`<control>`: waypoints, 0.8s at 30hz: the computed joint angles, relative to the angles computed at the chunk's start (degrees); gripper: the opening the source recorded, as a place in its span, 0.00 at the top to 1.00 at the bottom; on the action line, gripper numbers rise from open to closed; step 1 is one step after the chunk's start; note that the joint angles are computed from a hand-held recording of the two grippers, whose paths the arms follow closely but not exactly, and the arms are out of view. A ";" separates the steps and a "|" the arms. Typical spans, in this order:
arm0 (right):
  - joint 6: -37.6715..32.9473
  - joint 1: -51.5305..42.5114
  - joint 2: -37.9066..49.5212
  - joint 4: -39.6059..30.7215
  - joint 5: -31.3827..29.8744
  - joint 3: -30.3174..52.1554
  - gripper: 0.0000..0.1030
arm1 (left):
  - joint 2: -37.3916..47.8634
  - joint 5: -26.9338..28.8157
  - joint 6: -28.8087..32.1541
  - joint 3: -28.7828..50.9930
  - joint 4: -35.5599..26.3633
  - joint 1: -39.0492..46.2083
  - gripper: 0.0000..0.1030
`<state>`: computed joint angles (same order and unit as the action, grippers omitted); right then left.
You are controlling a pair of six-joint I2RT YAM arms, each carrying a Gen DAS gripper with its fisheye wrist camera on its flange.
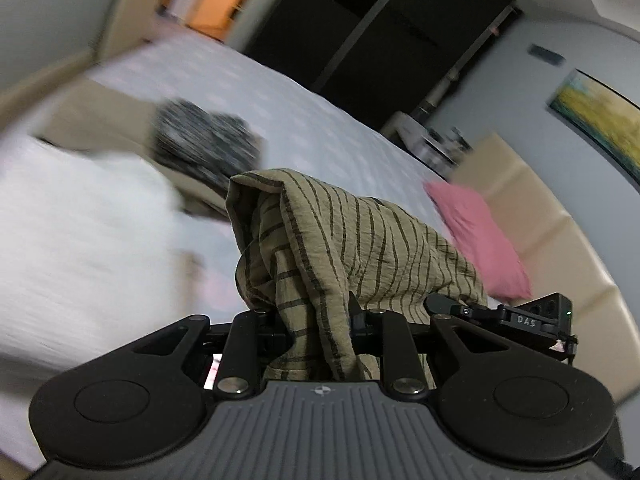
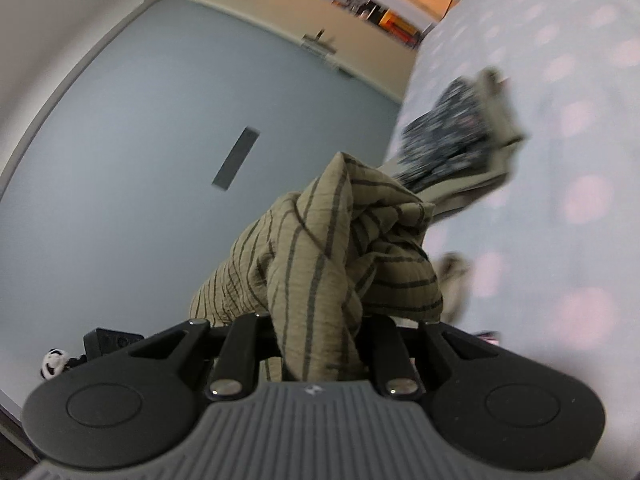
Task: Fold clothes
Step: 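Grasp the striped shirt bundle with both tools and lift it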
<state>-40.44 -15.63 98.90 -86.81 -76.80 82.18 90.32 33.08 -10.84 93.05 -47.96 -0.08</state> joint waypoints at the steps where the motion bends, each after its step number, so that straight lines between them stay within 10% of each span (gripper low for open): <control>1: 14.75 4.30 -4.46 13.21 -0.52 -3.26 0.81 | 1.01 0.20 1.37 2.20 -1.59 2.37 0.81; 4: 52.86 16.82 -13.32 52.49 2.22 -12.94 0.81 | 5.02 0.89 3.71 8.22 -4.23 8.45 0.81; 7: 69.60 25.99 -12.91 71.26 7.18 -15.35 0.81 | 9.94 1.15 5.06 14.26 -6.27 12.07 0.81; 20: 72.85 39.40 7.98 76.98 16.12 -3.92 0.81 | 26.05 1.71 8.07 20.78 -5.30 20.85 0.79; 24: 71.24 40.35 11.48 78.42 18.11 -5.08 0.77 | 27.98 -0.09 6.09 14.87 0.40 21.42 0.62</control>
<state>30.80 24.72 110.38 -8.40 -58.69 77.10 118.30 32.99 -4.75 107.93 -47.56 21.34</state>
